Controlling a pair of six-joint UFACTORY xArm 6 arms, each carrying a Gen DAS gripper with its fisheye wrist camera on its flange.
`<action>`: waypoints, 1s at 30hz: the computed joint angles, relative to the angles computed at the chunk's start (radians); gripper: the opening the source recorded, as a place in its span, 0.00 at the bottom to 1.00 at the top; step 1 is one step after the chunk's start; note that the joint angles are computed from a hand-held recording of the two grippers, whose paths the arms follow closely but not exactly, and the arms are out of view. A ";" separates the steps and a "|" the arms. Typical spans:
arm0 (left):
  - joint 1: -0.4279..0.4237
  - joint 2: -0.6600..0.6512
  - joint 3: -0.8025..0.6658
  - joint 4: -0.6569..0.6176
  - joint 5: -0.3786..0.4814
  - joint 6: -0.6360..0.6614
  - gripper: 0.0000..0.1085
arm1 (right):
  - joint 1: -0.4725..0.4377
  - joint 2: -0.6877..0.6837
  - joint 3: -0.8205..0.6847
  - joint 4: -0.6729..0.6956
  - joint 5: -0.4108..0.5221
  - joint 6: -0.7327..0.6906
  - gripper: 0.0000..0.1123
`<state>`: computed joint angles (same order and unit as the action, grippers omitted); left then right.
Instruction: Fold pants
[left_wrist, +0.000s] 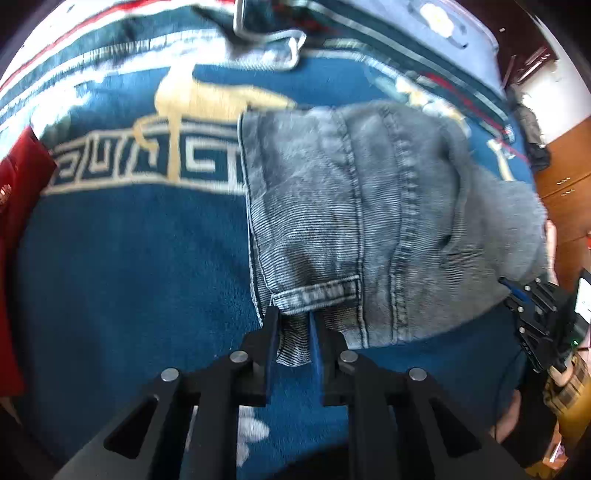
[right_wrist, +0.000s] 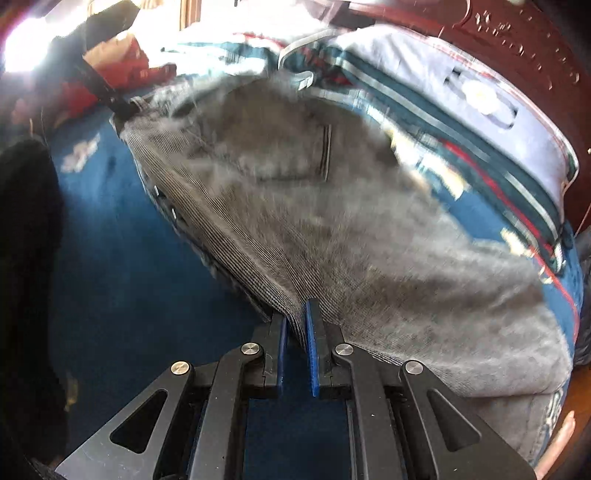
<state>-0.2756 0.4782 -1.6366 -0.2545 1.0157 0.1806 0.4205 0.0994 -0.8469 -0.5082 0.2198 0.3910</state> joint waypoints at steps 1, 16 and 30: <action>-0.010 0.009 -0.005 0.028 -0.003 -0.017 0.20 | -0.003 0.007 -0.001 -0.021 -0.005 0.016 0.09; -0.049 -0.231 0.182 0.187 -0.243 -0.103 0.39 | -0.237 -0.287 0.205 0.385 -0.081 -0.126 0.52; -0.534 0.184 -0.303 0.047 -0.149 0.213 0.39 | -0.473 -0.374 0.279 0.586 -0.042 -0.223 0.52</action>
<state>-0.8099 0.6621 -1.9398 -0.2076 0.8672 0.3939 -0.0528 -0.2749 -0.5681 0.0777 0.1780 0.1680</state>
